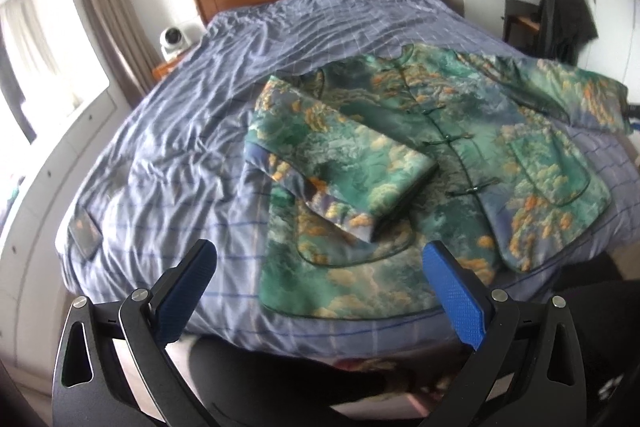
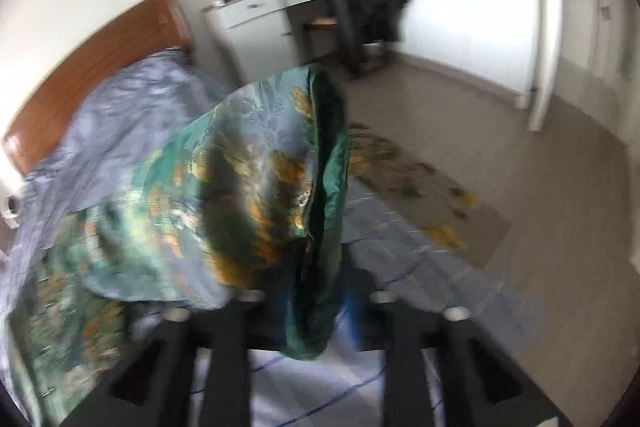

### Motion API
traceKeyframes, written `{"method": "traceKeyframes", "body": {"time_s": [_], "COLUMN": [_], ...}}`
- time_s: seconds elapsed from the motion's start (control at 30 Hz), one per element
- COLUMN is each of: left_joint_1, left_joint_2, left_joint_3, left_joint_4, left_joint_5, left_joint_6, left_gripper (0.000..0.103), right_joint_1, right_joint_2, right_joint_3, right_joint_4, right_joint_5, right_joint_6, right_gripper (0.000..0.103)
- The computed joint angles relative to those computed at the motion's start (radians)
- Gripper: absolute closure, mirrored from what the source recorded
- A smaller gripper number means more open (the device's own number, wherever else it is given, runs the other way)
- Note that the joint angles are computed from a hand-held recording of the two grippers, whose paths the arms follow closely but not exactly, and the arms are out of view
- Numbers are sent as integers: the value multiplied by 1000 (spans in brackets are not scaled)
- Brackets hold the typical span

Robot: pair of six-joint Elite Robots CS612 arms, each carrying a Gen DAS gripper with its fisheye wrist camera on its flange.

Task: Fold large clothes
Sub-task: 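Grasp the folded sleeve with the left tool, lift it and lay it out flat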

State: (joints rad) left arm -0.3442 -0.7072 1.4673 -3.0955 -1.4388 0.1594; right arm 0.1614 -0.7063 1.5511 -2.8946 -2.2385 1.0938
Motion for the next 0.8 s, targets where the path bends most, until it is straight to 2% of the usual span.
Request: {"method": "traceKeyframes", "body": {"time_s": [0.03, 0.07, 0.13, 0.2, 0.3, 0.37, 0.43, 0.57, 0.67, 0.7, 0.73, 0.77, 0.8], "left_joint_1": [2, 4, 12, 20, 18, 15, 8, -3, 15, 21, 28, 35, 39], "left_joint_2": [9, 14, 32, 59, 101, 137, 185, 285, 316, 318, 321, 321, 316], "left_joint_3": [-12, -18, -48, -91, -149, -202, -276, -431, -502, -514, -532, -546, -543], "left_joint_4": [-6, -9, 2, 16, 42, 98, 178, 303, 398, 422, 469, 517, 529], "left_joint_5": [0, -3, -40, -92, -141, -192, -197, -130, -194, -216, -254, -292, -312], "left_joint_6": [28, 43, 90, 161, 288, 394, 459, 469, 432, 428, 424, 422, 417], "left_gripper": [1, 1, 1, 1, 1, 1, 1, 0, 3, 8, 34, 52, 61], "right_joint_1": [5, 7, 15, 25, 57, 76, 99, 143, 176, 186, 199, 207, 213], "right_joint_2": [-3, -8, -17, -23, -23, -18, -9, 9, 26, 33, 42, 49, 53], "right_joint_3": [3, 15, 28, 39, 50, 50, 36, -6, -46, -63, -82, -98, -107], "right_joint_4": [38, 38, 74, 72, 18, -23, -67, -99, -115, -121, -135, -151, -166], "right_joint_5": [-39, -55, -77, -78, -83, -66, -28, 31, 65, 73, 84, 100, 112], "right_joint_6": [35, 48, 85, 80, 23, -11, -52, -156, -237, -263, -291, -311, -322], "right_gripper": [49, 43, 43, 43, 43, 43, 43, 43, 43, 43, 43, 43, 43]}}
